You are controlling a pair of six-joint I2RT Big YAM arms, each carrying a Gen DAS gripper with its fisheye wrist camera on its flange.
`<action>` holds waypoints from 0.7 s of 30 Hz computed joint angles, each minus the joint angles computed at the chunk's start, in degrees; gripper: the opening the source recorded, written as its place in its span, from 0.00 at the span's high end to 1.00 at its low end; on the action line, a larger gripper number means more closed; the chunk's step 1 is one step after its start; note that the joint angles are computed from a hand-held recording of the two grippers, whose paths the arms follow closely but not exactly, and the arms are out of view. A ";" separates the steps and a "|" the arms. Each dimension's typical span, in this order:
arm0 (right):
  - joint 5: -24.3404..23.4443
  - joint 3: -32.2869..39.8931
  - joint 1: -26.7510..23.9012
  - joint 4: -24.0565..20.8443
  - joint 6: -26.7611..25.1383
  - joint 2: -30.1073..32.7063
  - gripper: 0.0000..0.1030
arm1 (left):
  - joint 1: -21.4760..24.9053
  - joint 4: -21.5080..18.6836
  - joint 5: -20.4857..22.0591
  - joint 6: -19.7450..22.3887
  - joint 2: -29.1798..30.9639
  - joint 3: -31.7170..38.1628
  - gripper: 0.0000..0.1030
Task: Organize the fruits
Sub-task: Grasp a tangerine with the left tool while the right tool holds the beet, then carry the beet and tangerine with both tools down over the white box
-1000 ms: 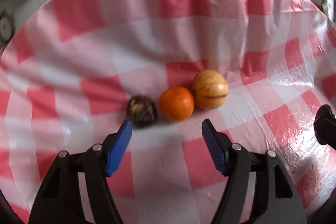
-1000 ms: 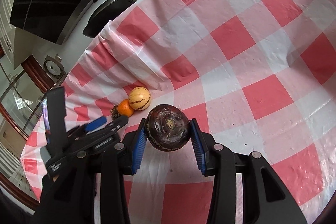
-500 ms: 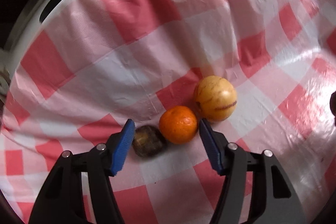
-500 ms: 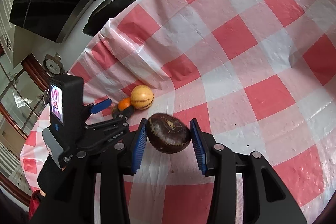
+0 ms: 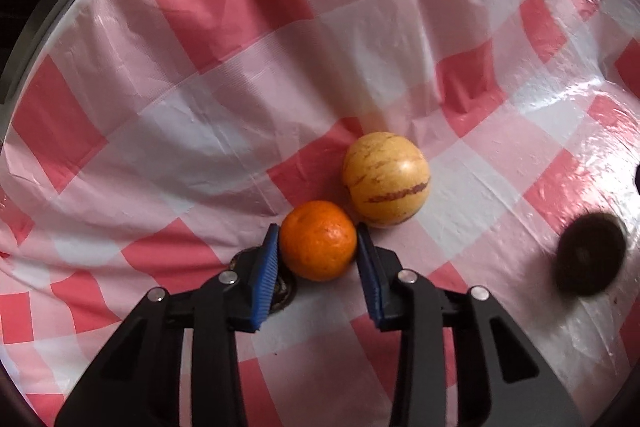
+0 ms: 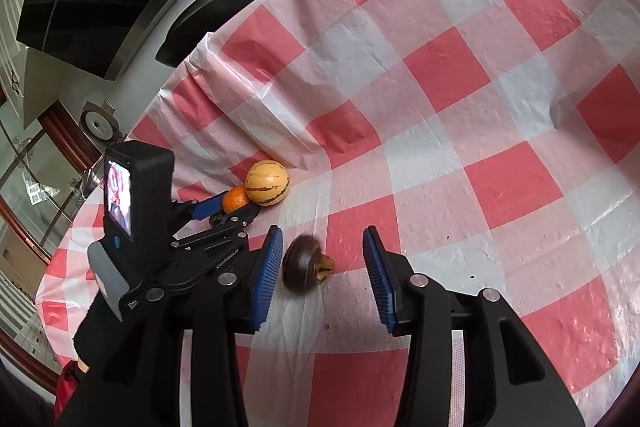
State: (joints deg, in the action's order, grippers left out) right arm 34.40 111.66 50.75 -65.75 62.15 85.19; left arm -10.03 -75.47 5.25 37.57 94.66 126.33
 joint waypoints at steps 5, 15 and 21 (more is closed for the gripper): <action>-0.21 -1.70 -0.11 1.54 0.02 -1.13 0.58 | 2.33 -0.38 3.22 -5.90 -4.01 -2.02 0.64; -5.71 5.44 -0.99 -5.26 -3.68 4.08 0.37 | 17.29 -8.86 31.81 -32.69 -20.39 -18.37 0.64; -6.88 14.92 -1.35 -16.61 -3.34 10.18 0.39 | 15.99 -8.52 30.18 -30.01 -23.04 -19.95 0.64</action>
